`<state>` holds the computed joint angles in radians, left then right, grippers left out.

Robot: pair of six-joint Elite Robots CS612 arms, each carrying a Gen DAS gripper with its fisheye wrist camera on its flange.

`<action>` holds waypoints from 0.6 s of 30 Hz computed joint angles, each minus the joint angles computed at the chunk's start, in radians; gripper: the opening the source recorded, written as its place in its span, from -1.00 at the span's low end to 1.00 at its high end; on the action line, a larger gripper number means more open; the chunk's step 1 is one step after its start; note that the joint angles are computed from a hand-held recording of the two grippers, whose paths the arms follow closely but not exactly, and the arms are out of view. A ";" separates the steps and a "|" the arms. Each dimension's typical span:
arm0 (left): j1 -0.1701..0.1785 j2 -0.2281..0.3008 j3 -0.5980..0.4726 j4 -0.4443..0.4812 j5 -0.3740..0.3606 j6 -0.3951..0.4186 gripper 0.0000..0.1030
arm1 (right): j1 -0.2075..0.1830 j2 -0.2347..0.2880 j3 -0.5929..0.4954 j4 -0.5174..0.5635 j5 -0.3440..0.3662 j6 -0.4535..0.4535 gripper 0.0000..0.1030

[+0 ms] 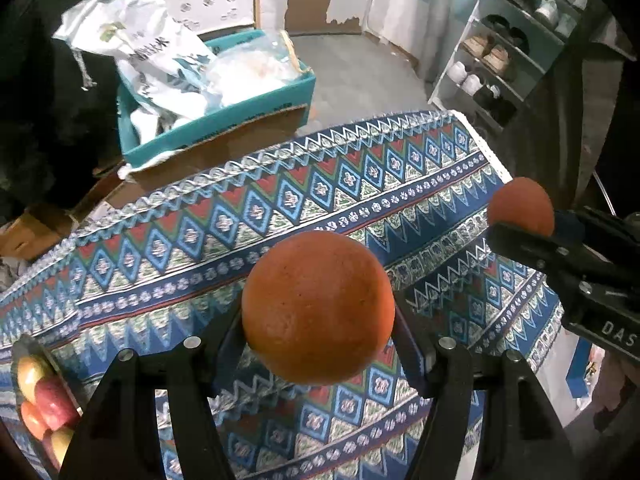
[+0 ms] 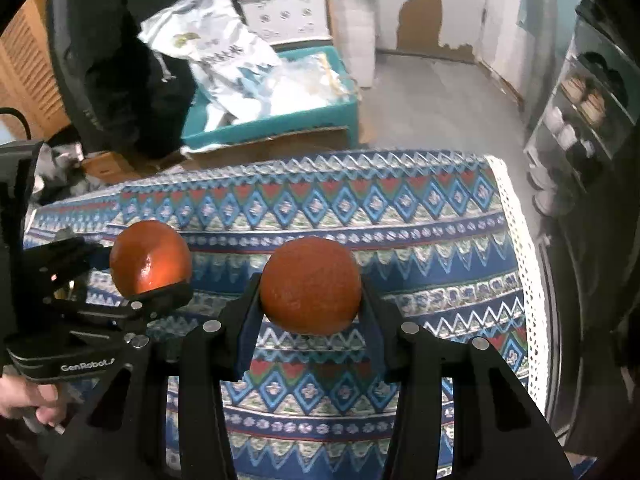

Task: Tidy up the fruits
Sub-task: 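Carry the small orange with the right tool while the left tool carries its orange to the bowl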

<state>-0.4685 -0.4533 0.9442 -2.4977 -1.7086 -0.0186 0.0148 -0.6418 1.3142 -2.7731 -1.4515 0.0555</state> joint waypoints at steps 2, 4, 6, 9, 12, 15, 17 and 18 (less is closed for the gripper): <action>0.005 -0.019 0.027 -0.017 0.001 0.002 0.32 | 0.005 -0.005 0.001 -0.004 0.010 -0.007 -0.12; 0.010 -0.036 0.050 -0.030 0.001 0.001 0.32 | 0.011 -0.009 0.001 -0.008 0.017 -0.016 -0.12; 0.016 -0.053 0.073 -0.041 0.000 0.001 0.32 | 0.019 -0.014 0.000 -0.009 0.022 -0.029 -0.12; 0.024 -0.083 0.117 -0.065 0.008 0.009 0.32 | 0.029 -0.019 -0.002 -0.011 0.034 -0.042 -0.12; 0.034 -0.109 0.153 -0.079 0.012 0.013 0.32 | 0.041 -0.024 -0.006 -0.012 0.042 -0.060 -0.12; 0.045 -0.134 0.189 -0.095 0.019 0.018 0.32 | 0.053 -0.028 -0.010 -0.009 0.057 -0.074 -0.12; 0.051 -0.148 0.209 -0.102 0.026 0.021 0.32 | 0.060 -0.029 -0.015 -0.005 0.070 -0.083 -0.12; 0.055 -0.156 0.219 -0.107 0.028 0.021 0.32 | 0.064 -0.030 -0.017 -0.003 0.074 -0.087 -0.12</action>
